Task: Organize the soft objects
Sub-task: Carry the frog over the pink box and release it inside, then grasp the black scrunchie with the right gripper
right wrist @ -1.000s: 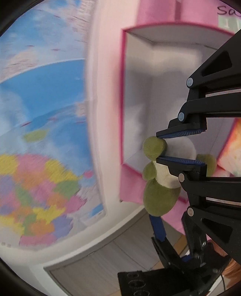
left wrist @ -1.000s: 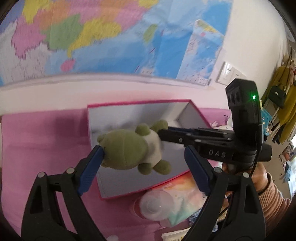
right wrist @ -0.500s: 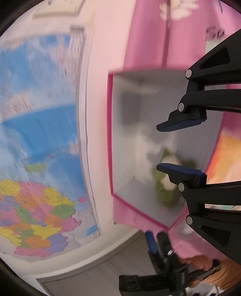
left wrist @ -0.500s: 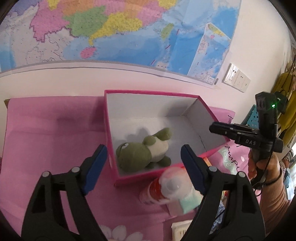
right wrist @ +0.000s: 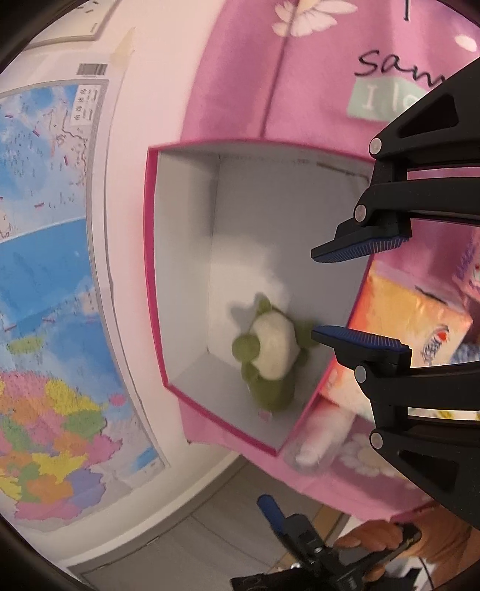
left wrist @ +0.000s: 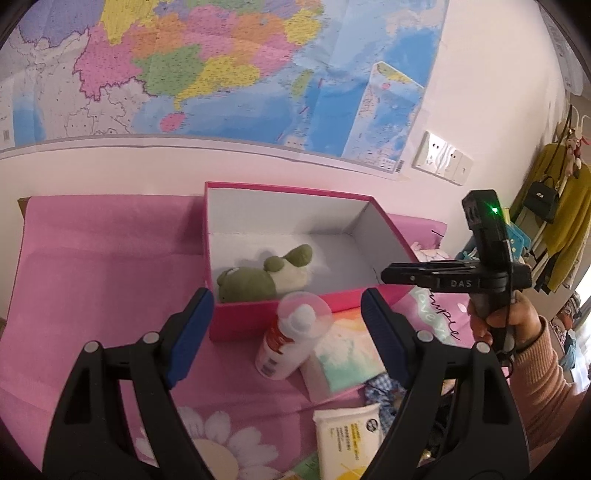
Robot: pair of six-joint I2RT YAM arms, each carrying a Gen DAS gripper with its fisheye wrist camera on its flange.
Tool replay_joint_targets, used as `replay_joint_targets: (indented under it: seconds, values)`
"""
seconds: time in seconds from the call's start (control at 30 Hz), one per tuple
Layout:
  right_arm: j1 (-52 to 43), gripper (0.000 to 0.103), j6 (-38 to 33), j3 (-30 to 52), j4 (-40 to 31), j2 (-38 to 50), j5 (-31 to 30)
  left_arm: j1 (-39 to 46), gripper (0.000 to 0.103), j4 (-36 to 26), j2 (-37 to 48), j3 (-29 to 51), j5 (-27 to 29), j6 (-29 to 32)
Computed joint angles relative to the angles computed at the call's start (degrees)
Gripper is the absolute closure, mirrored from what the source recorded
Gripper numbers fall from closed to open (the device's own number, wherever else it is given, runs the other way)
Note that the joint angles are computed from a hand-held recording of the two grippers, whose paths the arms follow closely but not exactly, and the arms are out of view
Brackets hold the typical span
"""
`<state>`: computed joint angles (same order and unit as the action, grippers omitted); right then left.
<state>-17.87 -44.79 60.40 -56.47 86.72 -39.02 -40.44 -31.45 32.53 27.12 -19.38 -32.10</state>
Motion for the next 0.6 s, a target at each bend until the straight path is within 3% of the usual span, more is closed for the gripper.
replay_joint_targets:
  seconds: [0.27,0.37,0.43,0.6]
  values:
    - [-1.78,0.066,0.77,-1.90,-0.51,-3.53,-3.57,-13.16,0.021,-2.34,-0.24,-0.17,-7.99,-7.18]
    - [-6.37,0.062,-7.16,-2.50,-6.98,-6.61,-8.17,-20.86,0.021,-3.64,0.82,-0.20,-12.68,-10.95]
    - [-10.77,0.058,-16.16,-2.73,-14.23,-8.73,-10.36,-25.37,0.021,-4.03,2.67,-0.07,-14.96,-13.26]
    - [-20.07,0.056,-35.76,-4.19,-28.95,-10.51,-9.40,-36.20,0.021,-4.69,8.69,-0.02,-19.92,-19.54]
